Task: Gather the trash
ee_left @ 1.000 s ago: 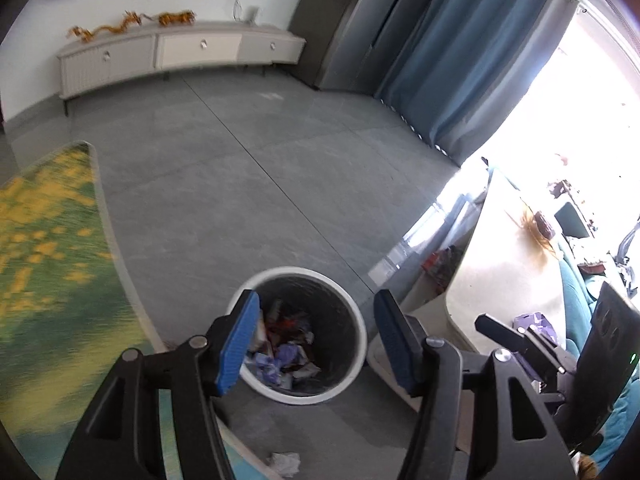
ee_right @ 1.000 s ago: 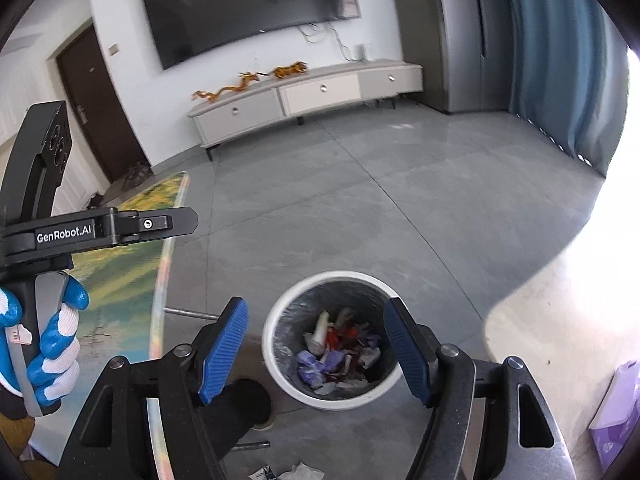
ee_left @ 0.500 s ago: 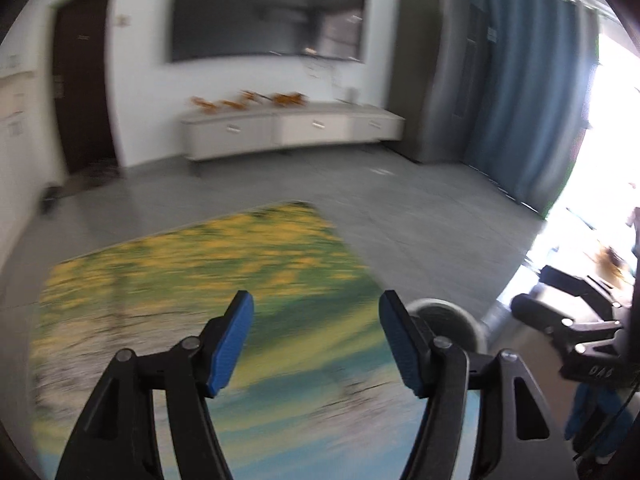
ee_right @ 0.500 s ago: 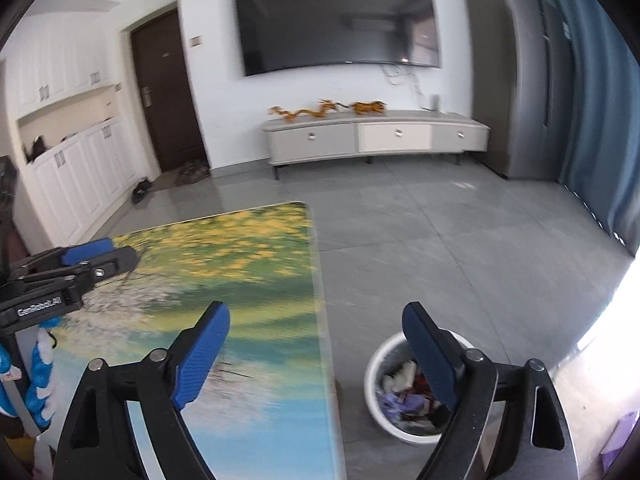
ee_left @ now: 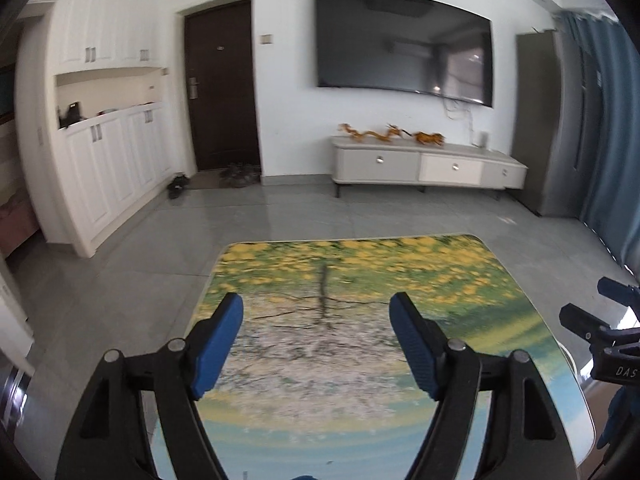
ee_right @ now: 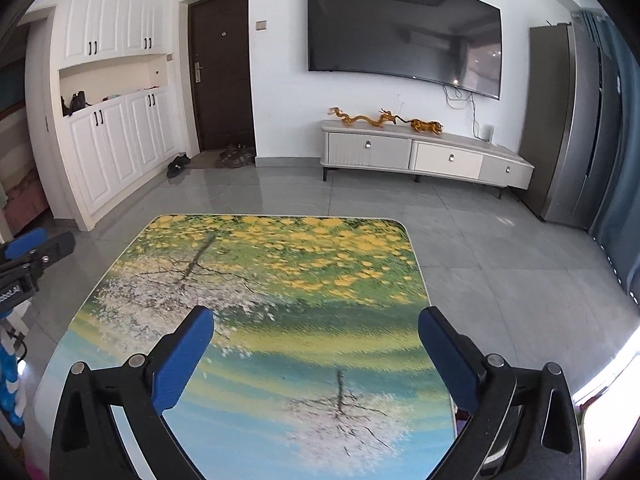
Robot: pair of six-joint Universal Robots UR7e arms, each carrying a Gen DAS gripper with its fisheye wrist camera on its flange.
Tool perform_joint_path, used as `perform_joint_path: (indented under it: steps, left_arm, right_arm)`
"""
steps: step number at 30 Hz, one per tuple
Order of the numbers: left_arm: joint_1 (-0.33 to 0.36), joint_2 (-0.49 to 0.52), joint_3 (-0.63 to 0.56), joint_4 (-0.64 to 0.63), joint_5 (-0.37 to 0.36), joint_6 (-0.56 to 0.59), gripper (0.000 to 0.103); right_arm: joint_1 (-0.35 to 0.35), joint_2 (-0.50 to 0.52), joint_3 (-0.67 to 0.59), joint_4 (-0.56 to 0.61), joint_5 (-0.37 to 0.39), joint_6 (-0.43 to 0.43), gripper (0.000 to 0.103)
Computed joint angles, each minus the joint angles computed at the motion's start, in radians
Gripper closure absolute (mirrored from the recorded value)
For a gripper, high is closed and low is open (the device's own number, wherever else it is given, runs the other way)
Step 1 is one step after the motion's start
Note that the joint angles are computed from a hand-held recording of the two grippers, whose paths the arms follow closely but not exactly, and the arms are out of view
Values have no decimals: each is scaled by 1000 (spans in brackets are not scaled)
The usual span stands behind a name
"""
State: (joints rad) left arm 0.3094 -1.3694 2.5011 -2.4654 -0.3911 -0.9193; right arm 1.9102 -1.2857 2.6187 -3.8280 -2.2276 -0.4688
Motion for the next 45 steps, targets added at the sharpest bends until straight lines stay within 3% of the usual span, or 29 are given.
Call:
perform_joint_path:
  steps: [12, 18, 32, 45]
  left_arm:
    - [-30, -107, -33, 488, 87, -375, 28]
    - [-45, -115, -43, 599, 107, -484, 28]
    - [-65, -150, -35, 680, 112, -572, 28]
    - [-67, -130, -33, 644, 103, -545, 28]
  right_arm:
    - [57, 60, -69, -34, -23, -19, 0]
    - [76, 98, -75, -95, -52, -46, 0]
    - [81, 135, -61, -208, -78, -56, 0]
    - [77, 143, -48, -260, -78, -84, 0]
